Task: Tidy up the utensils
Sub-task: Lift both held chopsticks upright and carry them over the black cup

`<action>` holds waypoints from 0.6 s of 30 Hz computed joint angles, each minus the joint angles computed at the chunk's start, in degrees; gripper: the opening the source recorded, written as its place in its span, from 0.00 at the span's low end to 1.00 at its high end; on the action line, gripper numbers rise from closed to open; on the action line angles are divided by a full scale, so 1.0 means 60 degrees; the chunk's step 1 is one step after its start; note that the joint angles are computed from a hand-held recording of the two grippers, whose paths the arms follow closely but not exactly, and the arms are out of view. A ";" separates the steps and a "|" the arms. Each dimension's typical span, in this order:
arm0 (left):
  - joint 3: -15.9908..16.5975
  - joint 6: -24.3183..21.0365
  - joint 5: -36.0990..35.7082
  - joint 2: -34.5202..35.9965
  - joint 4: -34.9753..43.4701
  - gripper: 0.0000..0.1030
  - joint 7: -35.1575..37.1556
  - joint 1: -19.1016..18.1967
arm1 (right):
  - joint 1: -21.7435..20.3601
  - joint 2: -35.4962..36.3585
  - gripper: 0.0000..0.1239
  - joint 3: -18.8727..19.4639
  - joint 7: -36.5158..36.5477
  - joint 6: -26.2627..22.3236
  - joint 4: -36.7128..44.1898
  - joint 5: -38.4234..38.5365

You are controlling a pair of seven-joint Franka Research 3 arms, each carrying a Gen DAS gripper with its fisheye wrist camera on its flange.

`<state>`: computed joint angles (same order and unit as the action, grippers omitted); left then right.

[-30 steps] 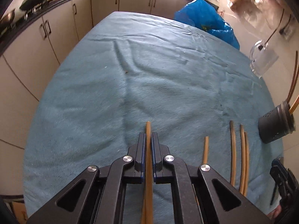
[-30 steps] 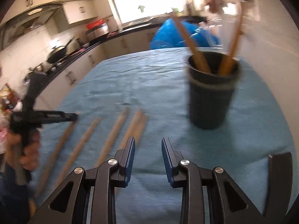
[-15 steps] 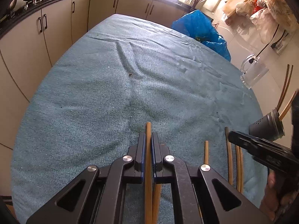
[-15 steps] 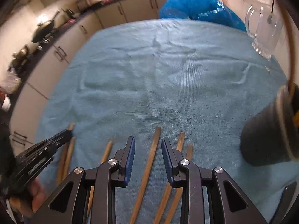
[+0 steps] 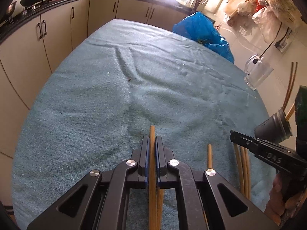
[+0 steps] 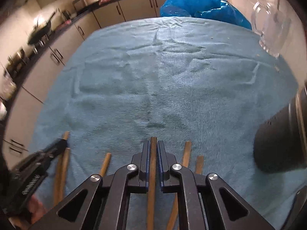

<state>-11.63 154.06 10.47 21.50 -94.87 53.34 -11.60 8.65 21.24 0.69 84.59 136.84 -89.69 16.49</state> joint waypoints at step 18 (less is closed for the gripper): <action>0.0186 0.0894 0.1959 -0.2311 -0.1139 0.05 -0.1799 -0.0587 | 0.0285 -0.4386 0.06 0.0014 -0.6374 0.4143 -0.4202 0.6431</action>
<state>-10.52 159.43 22.22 7.63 -101.70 42.54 -15.12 10.36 -5.08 0.77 46.34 161.70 -114.90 55.08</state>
